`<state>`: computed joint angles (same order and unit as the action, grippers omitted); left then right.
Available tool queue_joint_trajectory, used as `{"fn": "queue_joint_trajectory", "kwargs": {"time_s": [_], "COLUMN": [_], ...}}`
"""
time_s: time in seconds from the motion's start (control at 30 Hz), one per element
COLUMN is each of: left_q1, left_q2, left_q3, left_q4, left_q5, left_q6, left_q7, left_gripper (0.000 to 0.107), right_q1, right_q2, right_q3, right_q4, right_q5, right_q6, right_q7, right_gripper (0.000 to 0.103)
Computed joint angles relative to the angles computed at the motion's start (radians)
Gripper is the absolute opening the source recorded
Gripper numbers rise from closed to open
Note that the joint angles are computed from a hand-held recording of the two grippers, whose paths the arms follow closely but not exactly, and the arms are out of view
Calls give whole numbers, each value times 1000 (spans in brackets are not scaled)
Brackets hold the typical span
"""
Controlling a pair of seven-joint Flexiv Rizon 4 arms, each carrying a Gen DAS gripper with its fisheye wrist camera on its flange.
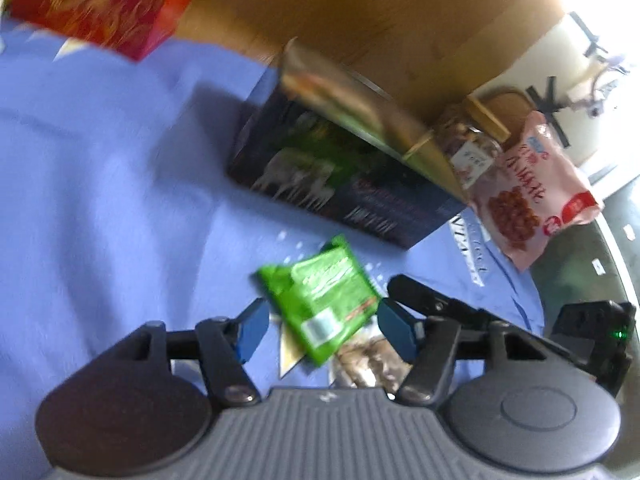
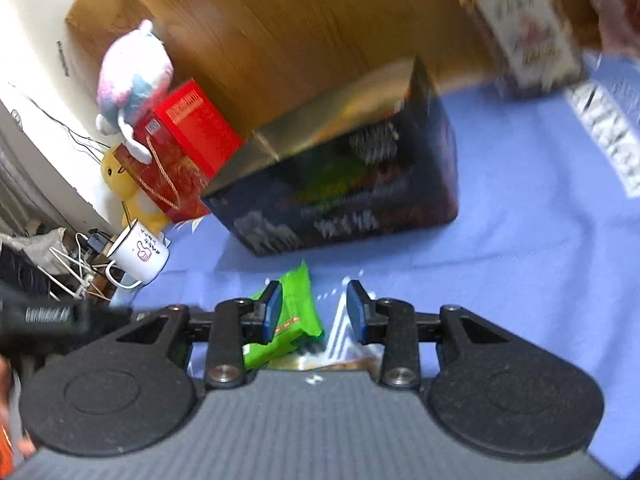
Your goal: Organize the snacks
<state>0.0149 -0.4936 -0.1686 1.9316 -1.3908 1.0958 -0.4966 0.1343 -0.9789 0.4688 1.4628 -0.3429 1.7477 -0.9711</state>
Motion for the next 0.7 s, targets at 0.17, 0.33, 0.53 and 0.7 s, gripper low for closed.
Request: {"fn": "queue_joint_trajectory", "kwargs": {"time_s": [0.17,0.33,0.53,0.7], "left_q1": [-11,11,-23,-46], "left_q2": [-35,-9,25,-89], "left_q3": [-13,-20,5,-6], "left_q4": [-23,-17,-84,-276], "left_q5": [-51,-92,-245,-205], "left_q6": [21,-17,-30,64], "left_q7": [23,76,216,189], "left_gripper": [37,27,27,32], "right_q1": [-4,81,207,242], "right_q2": [-6,69,106,22], "right_q3": [38,-85,-267,-348], "right_q4": [15,83,52,-168], "right_q5": [2,37,52,29], "right_q6": [-7,91,218,109], "right_q7": [-24,3,20,45], "right_gripper": [25,24,24,26]}}
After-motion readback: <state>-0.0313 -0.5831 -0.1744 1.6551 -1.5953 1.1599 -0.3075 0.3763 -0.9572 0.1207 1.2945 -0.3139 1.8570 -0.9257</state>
